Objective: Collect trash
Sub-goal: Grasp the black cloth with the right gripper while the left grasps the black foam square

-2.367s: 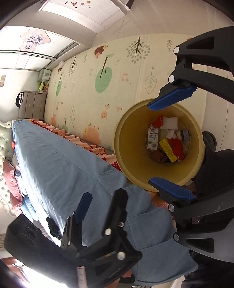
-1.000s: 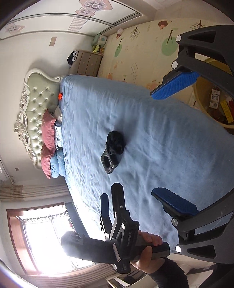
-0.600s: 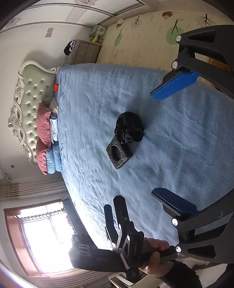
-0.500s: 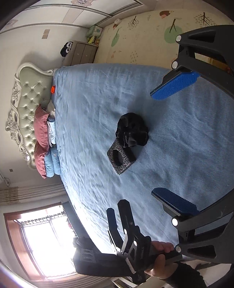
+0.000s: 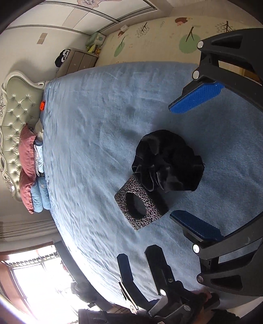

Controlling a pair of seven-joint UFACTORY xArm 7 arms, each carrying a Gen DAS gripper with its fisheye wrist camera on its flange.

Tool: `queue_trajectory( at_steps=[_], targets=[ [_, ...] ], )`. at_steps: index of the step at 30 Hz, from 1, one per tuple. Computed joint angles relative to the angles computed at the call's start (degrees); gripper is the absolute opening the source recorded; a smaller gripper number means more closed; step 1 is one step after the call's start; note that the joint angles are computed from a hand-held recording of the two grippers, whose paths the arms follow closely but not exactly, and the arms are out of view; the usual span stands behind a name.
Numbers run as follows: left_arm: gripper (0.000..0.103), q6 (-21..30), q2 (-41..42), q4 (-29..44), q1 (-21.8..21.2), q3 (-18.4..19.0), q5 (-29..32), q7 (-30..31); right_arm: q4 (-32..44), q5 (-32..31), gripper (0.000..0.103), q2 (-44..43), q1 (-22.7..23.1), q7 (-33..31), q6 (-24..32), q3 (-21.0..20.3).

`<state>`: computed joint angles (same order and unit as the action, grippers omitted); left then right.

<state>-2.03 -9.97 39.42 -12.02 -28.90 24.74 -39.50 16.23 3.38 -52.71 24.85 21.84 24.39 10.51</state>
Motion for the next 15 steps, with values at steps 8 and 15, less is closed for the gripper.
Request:
queue_trajectory(
  at_steps=[8, 15],
  targets=[
    [0.099, 2.18, 1.90, 1.75, -2.18, 1.68, 1.75, -0.03, -0.58, 4.51, 0.026, 1.47, 2.80, -4.24, -0.77, -5.75],
    [0.099, 8.84, 6.12, 7.12, -5.83, 3.95, 7.12, -1.84, -3.39, 6.34, 0.024, -6.36, 2.66, -5.82, 0.91, -6.86]
  ],
)
